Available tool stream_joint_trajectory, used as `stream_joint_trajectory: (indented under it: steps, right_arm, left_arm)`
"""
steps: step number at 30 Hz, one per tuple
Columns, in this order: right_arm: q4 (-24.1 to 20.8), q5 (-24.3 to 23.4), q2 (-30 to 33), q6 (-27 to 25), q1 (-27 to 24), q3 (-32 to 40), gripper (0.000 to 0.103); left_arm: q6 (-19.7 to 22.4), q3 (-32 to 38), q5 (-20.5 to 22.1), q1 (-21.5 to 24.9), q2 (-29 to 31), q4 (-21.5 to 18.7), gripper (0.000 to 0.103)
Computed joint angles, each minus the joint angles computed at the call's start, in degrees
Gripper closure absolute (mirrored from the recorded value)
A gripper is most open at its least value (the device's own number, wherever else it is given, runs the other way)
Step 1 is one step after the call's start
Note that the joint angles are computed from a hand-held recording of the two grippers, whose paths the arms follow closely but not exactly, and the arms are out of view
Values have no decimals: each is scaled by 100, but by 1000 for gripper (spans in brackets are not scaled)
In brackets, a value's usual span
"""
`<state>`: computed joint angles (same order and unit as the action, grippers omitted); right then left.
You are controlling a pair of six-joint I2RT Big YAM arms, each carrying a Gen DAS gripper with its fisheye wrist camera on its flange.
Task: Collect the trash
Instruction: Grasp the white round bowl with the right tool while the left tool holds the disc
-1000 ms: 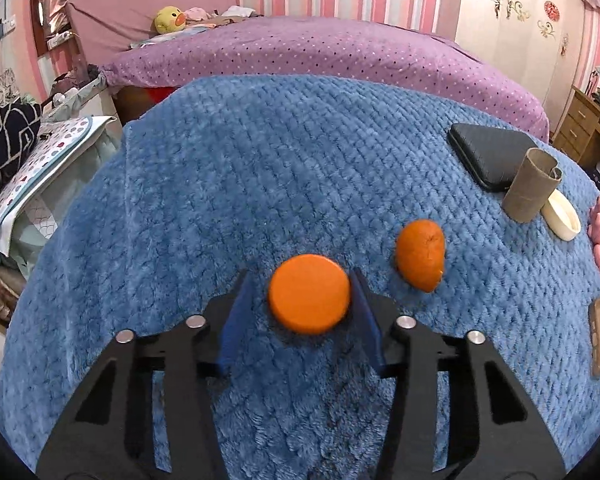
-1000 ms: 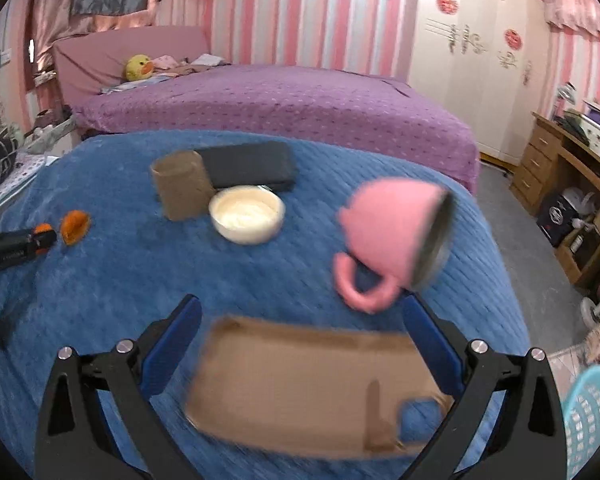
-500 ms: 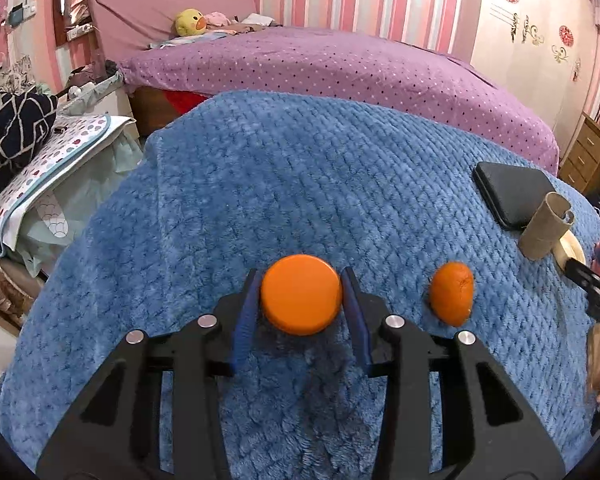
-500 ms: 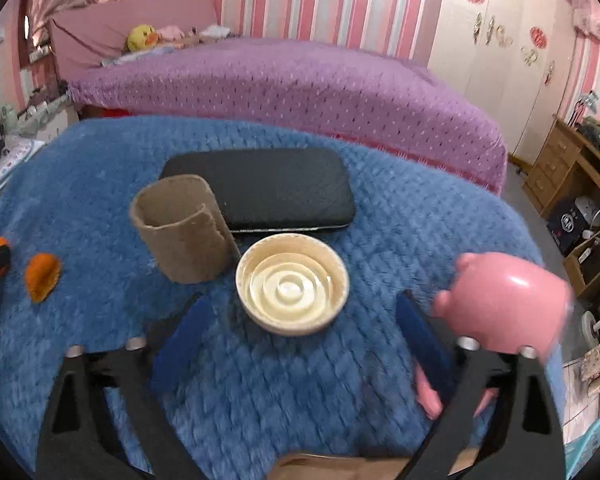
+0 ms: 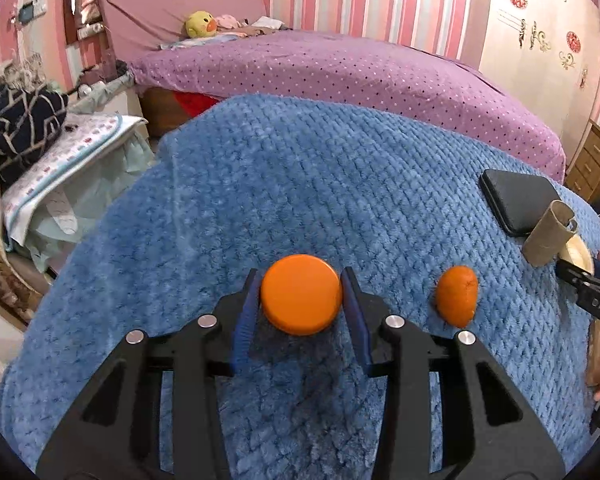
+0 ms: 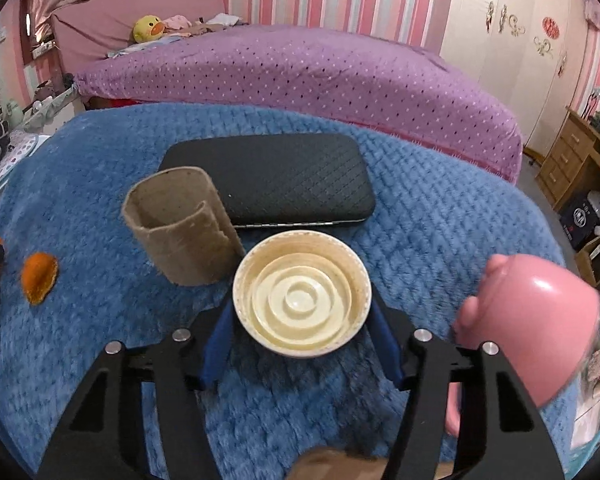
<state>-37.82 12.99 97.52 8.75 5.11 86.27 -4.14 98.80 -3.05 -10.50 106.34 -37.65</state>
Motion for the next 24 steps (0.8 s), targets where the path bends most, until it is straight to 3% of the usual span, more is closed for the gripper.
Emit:
stream_joint_trajectory:
  steps: [10,18,24]
  right_arm:
    - [403,173,-1171,-282,-15,-1131,42]
    - [501,173,-2496,-303,-146,-2255,42]
    - [498,222,-3384,-368,-352,-2963,42]
  left_arm:
    - [-74,-646,95,-179,-700,425,64]
    - [24,-1290,124,-685,-1305,695,64]
    - [-158,-1613,140,-1101,-1564,801,64]
